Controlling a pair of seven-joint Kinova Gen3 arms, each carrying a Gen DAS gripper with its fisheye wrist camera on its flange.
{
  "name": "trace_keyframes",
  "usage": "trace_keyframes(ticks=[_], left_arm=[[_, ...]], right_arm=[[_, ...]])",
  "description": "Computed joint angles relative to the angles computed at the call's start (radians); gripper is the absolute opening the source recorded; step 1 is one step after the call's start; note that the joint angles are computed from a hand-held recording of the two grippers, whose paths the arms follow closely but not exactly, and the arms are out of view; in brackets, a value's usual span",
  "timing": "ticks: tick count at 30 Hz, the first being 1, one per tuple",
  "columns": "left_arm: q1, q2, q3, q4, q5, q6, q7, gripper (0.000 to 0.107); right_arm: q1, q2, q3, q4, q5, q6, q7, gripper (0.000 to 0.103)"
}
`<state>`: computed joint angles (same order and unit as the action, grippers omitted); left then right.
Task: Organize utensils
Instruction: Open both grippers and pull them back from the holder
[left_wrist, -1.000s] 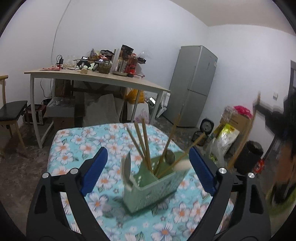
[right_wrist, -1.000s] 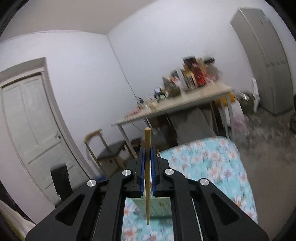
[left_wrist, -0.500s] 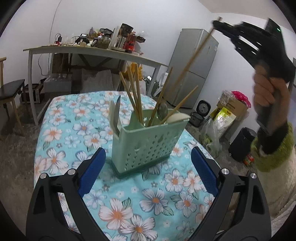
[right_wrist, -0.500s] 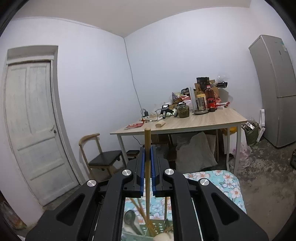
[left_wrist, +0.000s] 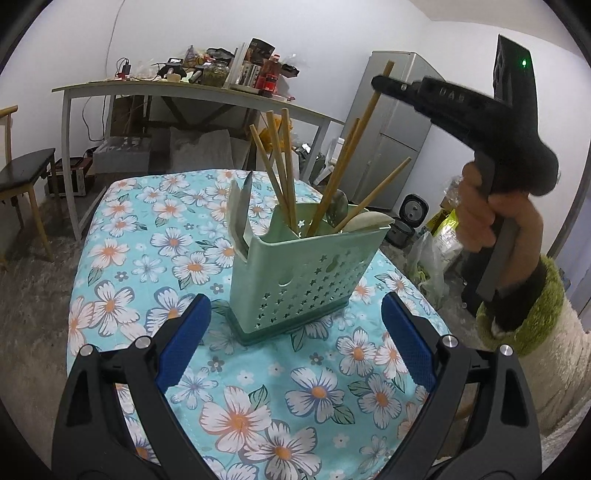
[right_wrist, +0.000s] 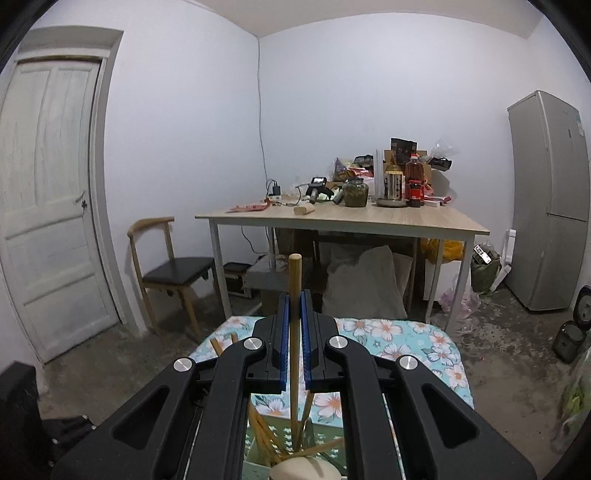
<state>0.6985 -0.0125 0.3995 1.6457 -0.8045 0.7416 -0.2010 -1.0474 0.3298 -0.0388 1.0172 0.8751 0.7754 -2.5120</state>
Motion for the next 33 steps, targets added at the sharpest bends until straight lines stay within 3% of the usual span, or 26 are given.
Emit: trace_keyframes(ticks=[4,6,8,16,20,23,26,30,33], left_arm=[[0.002,0.003,-0.001,-0.005,0.004,0.006,-0.002,0.09],[0.005,0.003,0.001,-0.006,0.001,0.013,0.007,0.09],[0.011,0.003,0.006,-0.007,-0.015,0.027,0.027,0.09],[0.057,0.023,0.02,-0.043,-0.064,0.117,0.094,0.092],[0.094,0.058,0.058,-0.103,-0.113,0.243,0.139,0.095],[0.221,0.105,-0.007,-0.17,-0.152,0.365,0.155,0.095],[0.36,0.166,-0.102,-0.262,-0.158,0.487,0.141,0.095],[0.545,0.251,-0.254,-0.373,-0.175,0.65,0.112,0.095],[0.6,0.313,-0.29,-0.45,-0.199,0.772,0.094,0.095]], right_arm=[[0.013,0.016,-0.013,-0.026,-0.065,0.038,0.055,0.009],[0.017,0.003,-0.013,-0.011,-0.08,0.035,0.046,0.031],[0.01,-0.018,-0.004,0.022,-0.062,0.012,0.003,0.041],[0.011,-0.16,-0.061,0.201,0.035,0.016,-0.204,0.05],[0.017,-0.228,-0.119,0.291,0.045,0.09,-0.308,0.059],[0.055,-0.25,-0.202,0.328,0.029,0.169,-0.358,0.071],[0.01,-0.246,-0.202,0.338,-0.023,0.291,-0.358,0.079],[0.029,-0.22,-0.278,0.327,-0.049,0.43,-0.37,0.088],[0.016,-0.206,-0.287,0.321,-0.068,0.496,-0.369,0.093]])
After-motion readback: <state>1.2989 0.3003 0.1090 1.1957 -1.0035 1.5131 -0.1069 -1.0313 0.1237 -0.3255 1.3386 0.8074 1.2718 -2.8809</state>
